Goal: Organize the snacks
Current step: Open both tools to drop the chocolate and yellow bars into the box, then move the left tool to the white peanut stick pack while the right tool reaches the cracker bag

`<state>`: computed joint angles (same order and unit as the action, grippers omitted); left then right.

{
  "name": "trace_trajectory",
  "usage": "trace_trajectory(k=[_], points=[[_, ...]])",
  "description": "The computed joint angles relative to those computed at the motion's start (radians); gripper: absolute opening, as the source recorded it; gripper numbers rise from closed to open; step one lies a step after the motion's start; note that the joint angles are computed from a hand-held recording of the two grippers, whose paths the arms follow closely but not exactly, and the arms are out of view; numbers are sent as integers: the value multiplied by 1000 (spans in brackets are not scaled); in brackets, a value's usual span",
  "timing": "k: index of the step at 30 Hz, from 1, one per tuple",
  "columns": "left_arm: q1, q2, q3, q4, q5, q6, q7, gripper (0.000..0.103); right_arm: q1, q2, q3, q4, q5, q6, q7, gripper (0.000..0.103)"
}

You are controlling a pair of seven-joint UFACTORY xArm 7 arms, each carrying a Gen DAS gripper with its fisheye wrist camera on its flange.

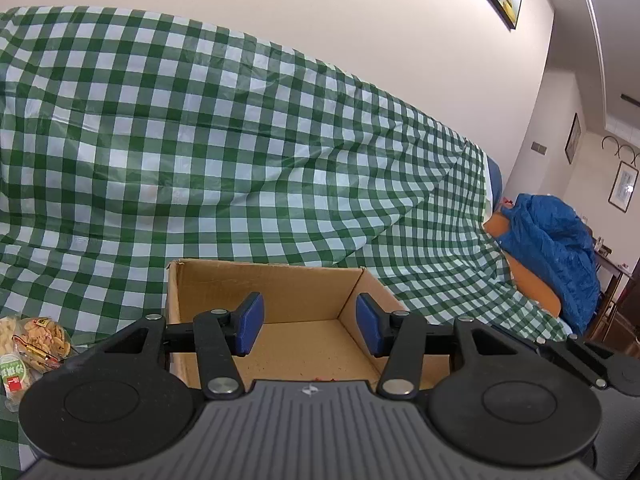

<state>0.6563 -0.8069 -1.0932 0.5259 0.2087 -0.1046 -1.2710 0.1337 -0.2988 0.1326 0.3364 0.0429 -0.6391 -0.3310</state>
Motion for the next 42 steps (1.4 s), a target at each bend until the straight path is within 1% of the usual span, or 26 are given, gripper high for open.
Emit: trace_trajectory(k=[2,10,11,12,14,16,20,22,23,25,27,29,31,32,34,35,36,37,38,39,40,41,42], points=[[0,-3,1,0,0,-1,-1,55,-2,2,3,2,10,3,0,33],[3,-7,-2,1,3,1,3,53,3,5,-6,2,-12,3,1,37],[2,-9,-1,0,2,3,2,53,4,4,-7,0,-14,3,2,37],[1,-10,2,-1,2,5,1,50,4,3,-9,0,-17,4,3,38],[-2,-9,11,-6,3,6,2,46,6,3,-12,0,-25,5,6,38],[-6,-7,24,-13,2,9,2,40,8,3,-11,2,-29,7,8,38],[-24,-2,61,-37,-1,18,-1,38,21,-4,-22,0,-54,12,33,38],[-44,-20,89,-56,3,44,4,38,31,-11,-31,-2,-71,14,56,38],[-61,-29,110,-65,9,60,9,37,36,-15,-34,-2,-78,17,68,38],[-123,-60,184,-98,21,105,25,37,43,-23,-36,-3,-89,24,90,38],[-193,-58,280,-129,32,130,49,37,51,-33,-34,-6,-93,29,112,38],[-277,-31,407,-145,49,178,110,37,62,-45,-34,-10,-104,43,137,38],[-318,-48,492,-171,80,239,167,39,77,-60,-37,-17,-121,55,161,38],[-320,-70,515,-195,101,265,189,45,86,-69,-40,-22,-132,60,174,38],[-311,-99,542,-245,132,329,207,62,101,-84,-43,-31,-152,68,194,38],[-306,-99,554,-277,140,345,201,64,104,-89,-39,-35,-159,70,196,38],[-326,-64,595,-290,146,384,201,71,105,-91,-31,-39,-163,71,193,38],[-359,13,663,-276,110,465,242,73,107,-92,-23,-40,-167,73,188,38],[-371,77,706,-255,68,523,267,73,109,-90,-16,-40,-171,76,184,38],[-391,132,764,-248,59,539,250,73,110,-90,-11,-40,-172,80,180,38],[-396,165,802,-251,47,514,237,74,111,-87,-3,-37,-171,83,174,38],[-398,186,828,-253,49,485,228,75,112,-83,3,-34,-168,87,170,38],[-390,207,840,-254,63,448,217,79,114,-80,6,-30,-168,93,168,38]])
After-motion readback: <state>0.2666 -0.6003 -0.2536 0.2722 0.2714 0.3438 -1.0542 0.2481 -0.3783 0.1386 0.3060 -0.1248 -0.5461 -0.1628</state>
